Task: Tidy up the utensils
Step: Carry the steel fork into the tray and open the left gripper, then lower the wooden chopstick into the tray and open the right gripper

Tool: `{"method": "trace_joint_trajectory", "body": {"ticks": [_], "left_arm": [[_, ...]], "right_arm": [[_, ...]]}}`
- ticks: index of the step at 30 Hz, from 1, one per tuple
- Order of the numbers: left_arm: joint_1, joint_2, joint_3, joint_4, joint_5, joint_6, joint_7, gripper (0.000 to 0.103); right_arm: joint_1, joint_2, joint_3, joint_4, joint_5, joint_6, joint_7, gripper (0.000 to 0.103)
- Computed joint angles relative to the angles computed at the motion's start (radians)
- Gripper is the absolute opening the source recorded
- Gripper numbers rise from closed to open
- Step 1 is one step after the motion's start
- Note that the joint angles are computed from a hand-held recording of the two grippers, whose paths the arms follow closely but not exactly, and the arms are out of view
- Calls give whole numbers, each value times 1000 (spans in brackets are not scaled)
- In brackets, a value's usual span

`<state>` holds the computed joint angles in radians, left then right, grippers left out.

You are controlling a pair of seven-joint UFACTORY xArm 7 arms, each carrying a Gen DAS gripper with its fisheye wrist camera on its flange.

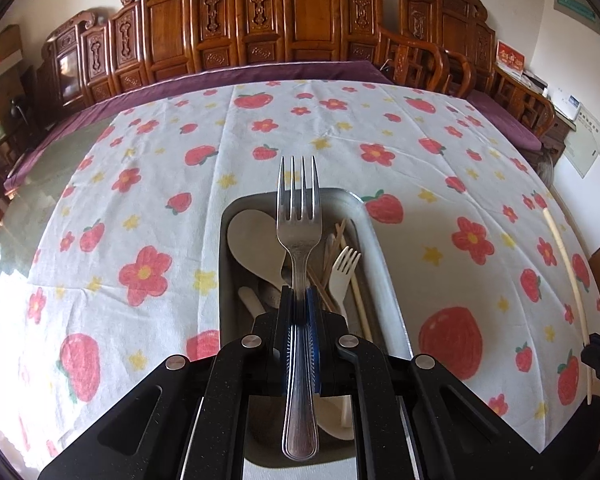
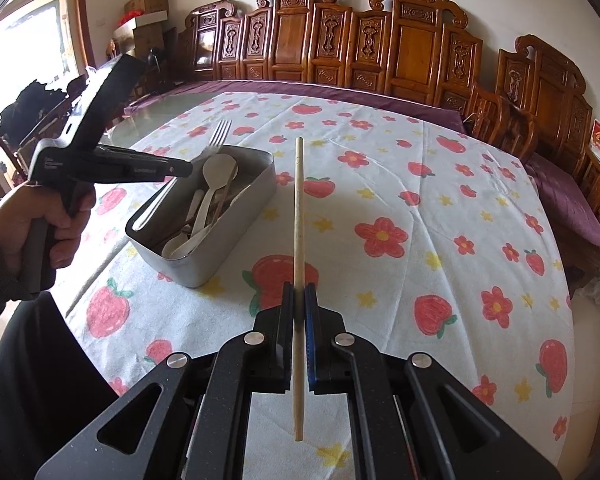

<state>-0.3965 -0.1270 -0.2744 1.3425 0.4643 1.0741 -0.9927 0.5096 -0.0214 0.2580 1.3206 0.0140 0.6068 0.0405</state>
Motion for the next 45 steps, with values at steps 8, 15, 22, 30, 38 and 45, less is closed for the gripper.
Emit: {"method": "trace_joint_trajectory", "body": {"ticks": [8, 15, 22, 30, 38, 45], "left_arm": [[13, 9, 23, -53, -43, -49, 7, 6], [20, 13, 31, -89, -80, -72, 18, 6], [20, 4, 33, -94, -115, -58, 41, 8], [36, -120, 4, -132, -81, -58, 67, 15], [83, -247, -24, -166, -85, -27, 117, 15], [133, -341, -39, -193, -108, -8, 156, 16]], "right_arm": [[13, 45, 4, 56, -27, 36, 19, 6], [20, 56, 2, 72, -37, 51, 32, 6], [37, 76, 9, 96, -59, 66, 50, 6], [74, 149, 15, 191, -77, 72, 78, 6], [142, 295, 9, 372, -84, 111, 105, 6], [199, 428, -11, 551, -74, 170, 123, 6]]}}
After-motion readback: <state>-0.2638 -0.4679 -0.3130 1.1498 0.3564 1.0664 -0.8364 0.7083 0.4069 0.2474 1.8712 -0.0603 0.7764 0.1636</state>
